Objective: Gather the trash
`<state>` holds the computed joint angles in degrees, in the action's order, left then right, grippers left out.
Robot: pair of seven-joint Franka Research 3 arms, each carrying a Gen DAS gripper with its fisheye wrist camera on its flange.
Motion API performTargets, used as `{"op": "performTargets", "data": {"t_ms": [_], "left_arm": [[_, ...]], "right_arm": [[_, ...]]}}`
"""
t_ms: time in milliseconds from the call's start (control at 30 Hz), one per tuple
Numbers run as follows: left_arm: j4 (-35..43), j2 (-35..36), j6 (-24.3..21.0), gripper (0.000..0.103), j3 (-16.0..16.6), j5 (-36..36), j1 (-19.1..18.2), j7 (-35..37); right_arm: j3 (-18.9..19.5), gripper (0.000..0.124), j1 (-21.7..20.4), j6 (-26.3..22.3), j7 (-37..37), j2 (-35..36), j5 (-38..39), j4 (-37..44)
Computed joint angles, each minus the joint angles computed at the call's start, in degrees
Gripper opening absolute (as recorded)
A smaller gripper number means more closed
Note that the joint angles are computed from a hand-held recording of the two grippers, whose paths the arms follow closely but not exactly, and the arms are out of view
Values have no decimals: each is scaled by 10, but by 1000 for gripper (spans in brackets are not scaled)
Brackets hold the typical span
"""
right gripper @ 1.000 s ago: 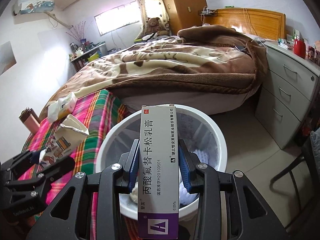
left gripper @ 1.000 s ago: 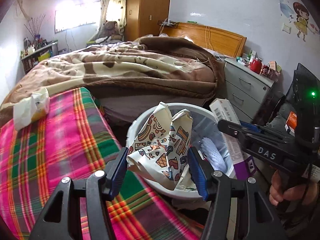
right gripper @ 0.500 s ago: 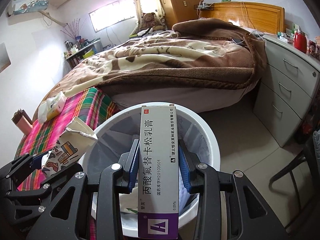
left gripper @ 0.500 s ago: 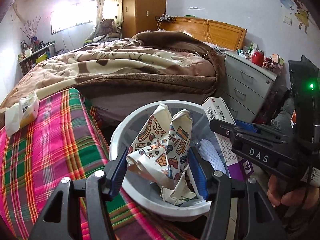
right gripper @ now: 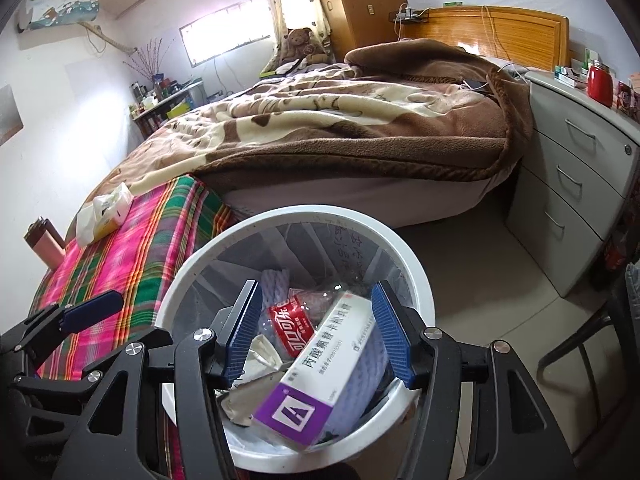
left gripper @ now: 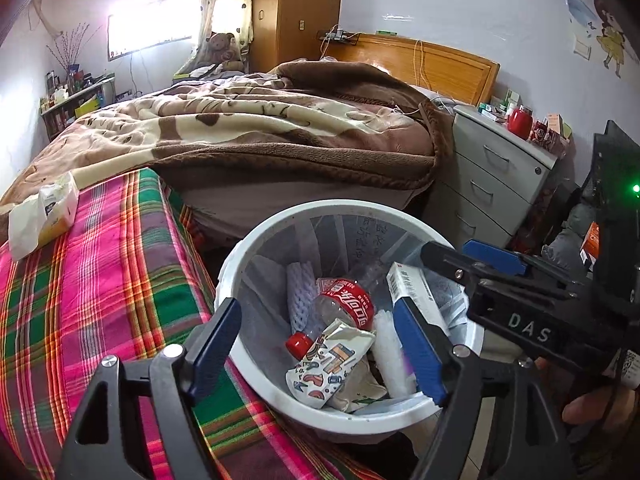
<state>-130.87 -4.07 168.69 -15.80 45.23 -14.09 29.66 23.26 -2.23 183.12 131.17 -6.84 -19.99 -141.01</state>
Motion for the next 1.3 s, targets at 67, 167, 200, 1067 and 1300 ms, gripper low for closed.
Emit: {"op": "performTargets", "data": {"t_ms": [67,167,200,1067,1300], "left_arm": [[-7,-10,0,80,-2,11,2,-13],[-20,-25,2,81,-5,20,7,-30],[-24,-31,-2,81,-7,24,10,-39],[-206,-279,-40,83,-92,106,94,-207],[-240,-314,-60,83,-105,87,92,-219]], "right_arm": [[-19,59,23,8,-14,-7,22,-9],[9,59,1,17,-19,-18,38,-18],[13,59,0,22,-22,-23,46,-24],[274,68,-130,58,-68,-198,257,-118],[350,69,-176,65,-37,-253,269,-135]]}}
